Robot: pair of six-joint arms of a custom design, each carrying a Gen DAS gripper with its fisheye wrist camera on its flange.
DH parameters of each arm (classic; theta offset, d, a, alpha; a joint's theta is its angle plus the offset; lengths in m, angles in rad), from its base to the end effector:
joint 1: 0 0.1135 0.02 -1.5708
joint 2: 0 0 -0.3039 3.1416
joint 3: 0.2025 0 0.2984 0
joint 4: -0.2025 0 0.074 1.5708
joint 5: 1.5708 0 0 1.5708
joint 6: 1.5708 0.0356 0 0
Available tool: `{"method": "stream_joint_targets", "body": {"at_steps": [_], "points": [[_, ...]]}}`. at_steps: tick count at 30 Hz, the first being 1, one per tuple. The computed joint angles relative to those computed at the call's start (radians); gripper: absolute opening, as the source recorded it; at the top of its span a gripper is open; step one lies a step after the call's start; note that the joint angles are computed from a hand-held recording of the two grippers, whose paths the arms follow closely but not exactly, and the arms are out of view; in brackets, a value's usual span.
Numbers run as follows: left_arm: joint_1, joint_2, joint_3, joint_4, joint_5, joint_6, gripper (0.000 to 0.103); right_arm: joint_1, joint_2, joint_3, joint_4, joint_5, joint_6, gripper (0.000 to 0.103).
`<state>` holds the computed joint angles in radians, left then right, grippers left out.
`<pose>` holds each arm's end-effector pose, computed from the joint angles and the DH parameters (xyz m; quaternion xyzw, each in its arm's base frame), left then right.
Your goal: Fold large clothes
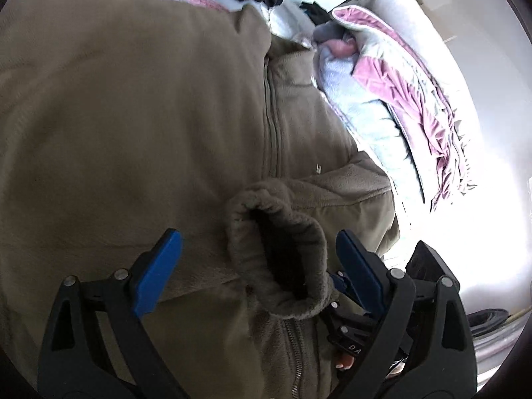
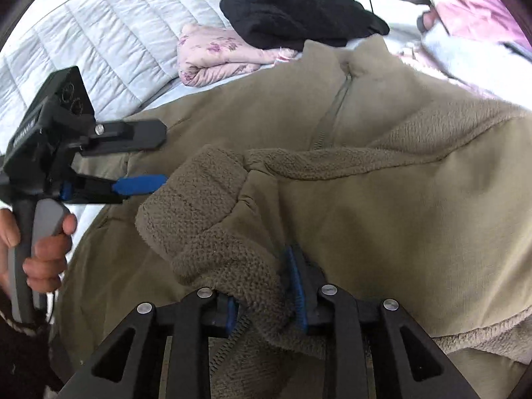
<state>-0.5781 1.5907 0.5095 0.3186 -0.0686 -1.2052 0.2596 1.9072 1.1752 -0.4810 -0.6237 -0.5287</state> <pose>0.2489 -0.1595 0.1119 -0.2962 0.8700 -0.2860 0.2714 0.3947 0.1263 0.1533 -0.4101 0.8438 0.2765 0.2083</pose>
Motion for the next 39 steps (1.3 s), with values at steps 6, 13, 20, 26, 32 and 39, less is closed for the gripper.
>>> {"method": "stream_joint_targets", "body": {"at_steps": [6,13,20,26,32,39], "points": [[-0.025,0.082,0.065,0.013,0.034,-0.026,0.094,0.029,-0.031,-0.045,0.054,0.075,-0.058,0.028],[-0.052,0.008,0.05,-0.024,-0.01,-0.022,0.094,-0.031,-0.032,0.068,-0.167,-0.027,-0.117,0.079],[-0.041,0.021,0.053,-0.019,0.008,-0.021,0.094,-0.097,-0.04,0.117,-0.293,-0.109,-0.207,0.103],[-0.043,0.119,0.082,-0.005,0.017,-0.072,0.091,-0.216,0.049,0.24,-0.335,-0.253,-0.101,0.103],[-0.076,0.069,0.209,-0.251,-0.159,0.012,0.017,-0.361,0.237,0.459,-0.5,-0.516,-0.035,0.103],[-0.047,-0.061,0.27,-0.404,-0.511,0.225,0.025,-0.506,0.188,0.214,0.422,-0.677,0.772,0.103]]}}
